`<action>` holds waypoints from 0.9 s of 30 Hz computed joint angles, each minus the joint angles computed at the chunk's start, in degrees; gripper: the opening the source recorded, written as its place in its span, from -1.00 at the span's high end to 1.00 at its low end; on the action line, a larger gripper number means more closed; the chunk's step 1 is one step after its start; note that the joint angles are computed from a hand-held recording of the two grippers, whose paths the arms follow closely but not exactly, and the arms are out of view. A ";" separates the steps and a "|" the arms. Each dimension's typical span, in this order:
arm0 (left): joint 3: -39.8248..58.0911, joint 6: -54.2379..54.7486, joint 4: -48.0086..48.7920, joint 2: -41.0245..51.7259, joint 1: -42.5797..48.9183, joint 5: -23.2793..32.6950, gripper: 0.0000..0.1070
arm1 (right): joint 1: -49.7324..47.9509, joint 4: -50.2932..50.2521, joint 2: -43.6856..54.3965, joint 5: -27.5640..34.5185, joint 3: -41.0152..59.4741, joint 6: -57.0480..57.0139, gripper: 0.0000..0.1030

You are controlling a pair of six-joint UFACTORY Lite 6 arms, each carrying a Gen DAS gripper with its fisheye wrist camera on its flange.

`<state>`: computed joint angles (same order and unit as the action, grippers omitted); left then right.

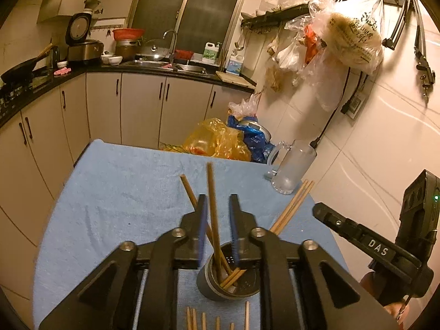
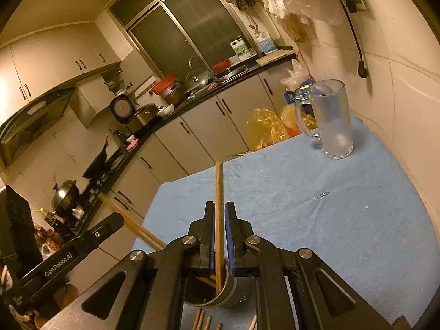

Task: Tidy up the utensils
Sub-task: 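Return the open left gripper to the chopstick row and grasp one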

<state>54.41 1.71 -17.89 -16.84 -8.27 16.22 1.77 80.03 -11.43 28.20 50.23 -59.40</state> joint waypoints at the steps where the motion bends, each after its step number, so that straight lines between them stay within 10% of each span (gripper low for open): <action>1: -0.32 -1.80 1.76 -1.26 -0.06 0.25 0.67 | -0.62 -0.74 -1.25 0.50 -0.37 0.83 0.83; 14: -20.02 -20.05 17.71 -32.83 -4.61 14.19 0.51 | -6.98 -14.86 -24.43 11.08 -18.38 12.34 0.71; 20: -37.06 3.27 -3.96 -43.17 9.78 23.54 0.51 | -9.17 -19.23 -29.03 13.66 -31.63 13.34 0.71; 27: -43.78 22.47 -17.33 -34.46 19.15 25.05 0.51 | -9.34 -23.01 -29.59 12.80 -39.85 17.26 0.71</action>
